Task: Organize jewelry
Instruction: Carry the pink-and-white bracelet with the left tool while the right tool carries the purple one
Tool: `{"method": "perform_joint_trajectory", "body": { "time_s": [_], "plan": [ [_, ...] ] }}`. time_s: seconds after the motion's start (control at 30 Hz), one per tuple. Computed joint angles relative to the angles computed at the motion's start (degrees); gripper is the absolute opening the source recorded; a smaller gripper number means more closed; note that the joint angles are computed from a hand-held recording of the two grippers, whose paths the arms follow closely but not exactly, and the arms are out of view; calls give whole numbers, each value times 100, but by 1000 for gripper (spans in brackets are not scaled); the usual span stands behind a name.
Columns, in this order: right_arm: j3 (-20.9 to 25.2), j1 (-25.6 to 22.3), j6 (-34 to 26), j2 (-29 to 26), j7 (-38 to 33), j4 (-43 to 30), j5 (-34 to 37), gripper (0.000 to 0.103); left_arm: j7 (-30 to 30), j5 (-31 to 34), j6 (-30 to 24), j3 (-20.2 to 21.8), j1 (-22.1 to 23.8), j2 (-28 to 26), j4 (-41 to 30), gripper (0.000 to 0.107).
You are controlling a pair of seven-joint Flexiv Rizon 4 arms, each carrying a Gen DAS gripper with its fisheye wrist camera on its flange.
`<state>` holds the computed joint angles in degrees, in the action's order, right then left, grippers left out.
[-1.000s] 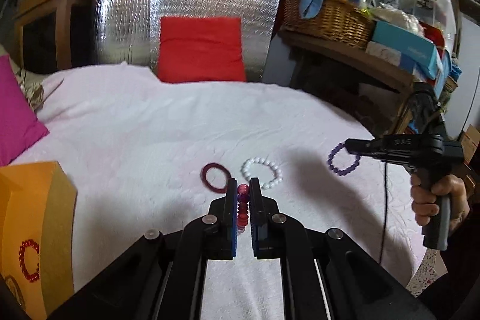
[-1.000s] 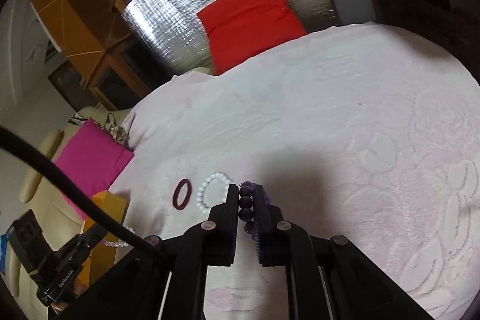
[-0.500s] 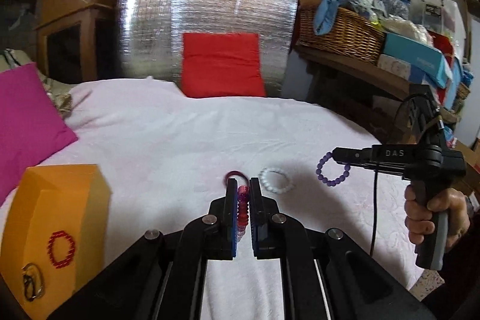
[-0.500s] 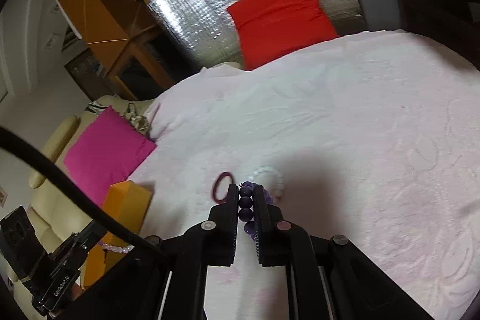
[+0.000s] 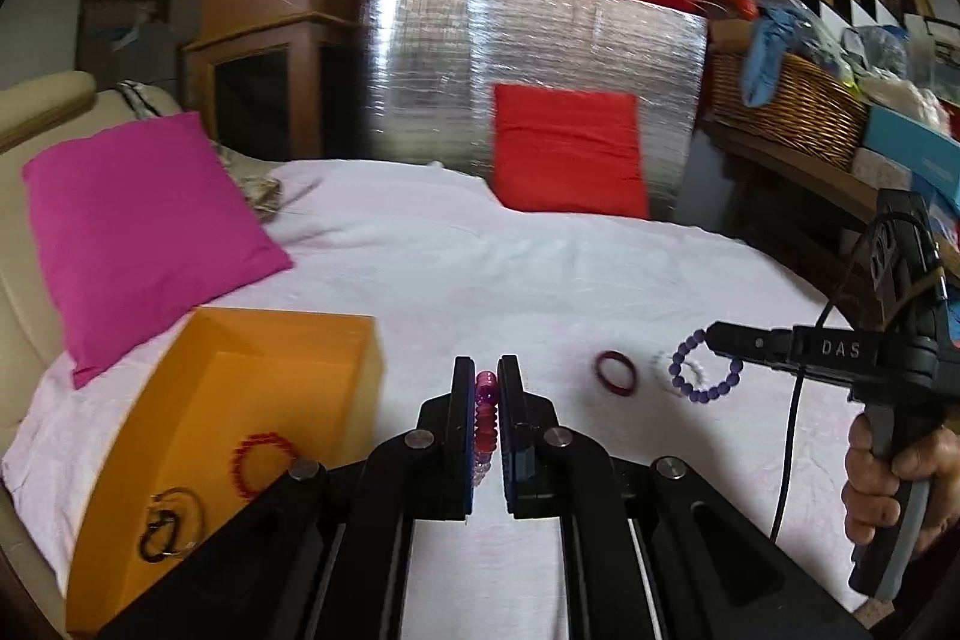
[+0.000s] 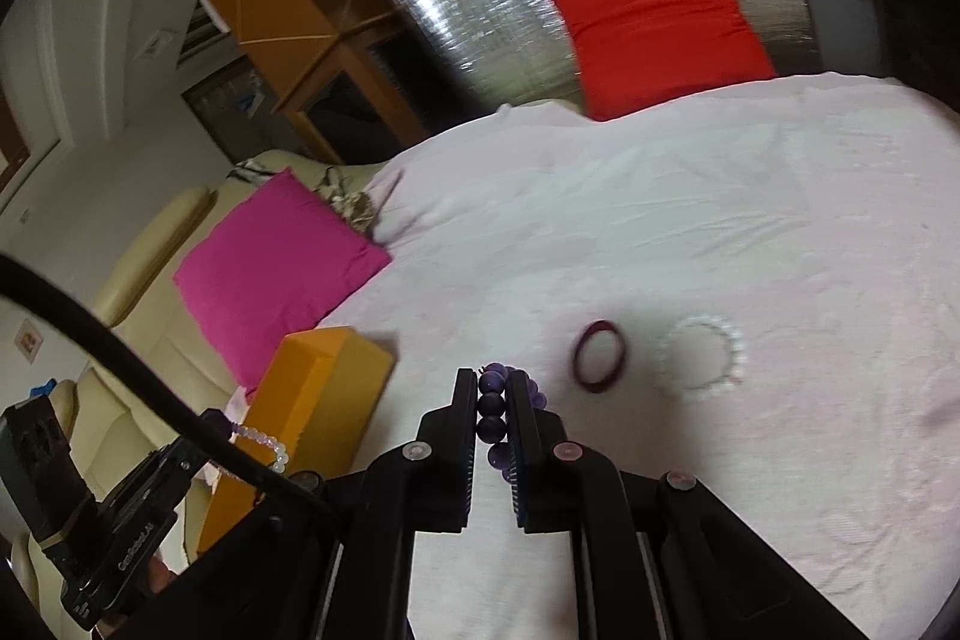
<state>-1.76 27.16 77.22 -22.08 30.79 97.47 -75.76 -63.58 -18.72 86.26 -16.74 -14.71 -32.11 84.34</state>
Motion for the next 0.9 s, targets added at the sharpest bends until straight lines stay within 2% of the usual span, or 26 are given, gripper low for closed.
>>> {"method": "perform_joint_trajectory", "body": {
  "time_s": [0.17,0.23,0.5,0.63,0.8,0.9],
  "plan": [
    [-31,169,147,-384,-334,-483,235,10,-259,69,133,305,-50,78,93,8],
    [-96,277,213,-524,-487,-661,387,10,-465,146,116,561,-158,96,80,8],
    [-286,735,445,-1150,-1432,-1471,1275,10,-1334,557,149,1401,-364,201,178,8],
    [-234,907,409,-1449,-2072,-1873,1811,10,-1736,697,124,1672,-268,358,361,8],
    [-63,1061,406,-1858,-2866,-2487,2439,10,-1923,795,29,1703,109,644,725,8],
    [178,1111,428,-2171,-3428,-2962,2803,10,-1904,746,-105,1579,383,797,1003,8]
  ]
}}
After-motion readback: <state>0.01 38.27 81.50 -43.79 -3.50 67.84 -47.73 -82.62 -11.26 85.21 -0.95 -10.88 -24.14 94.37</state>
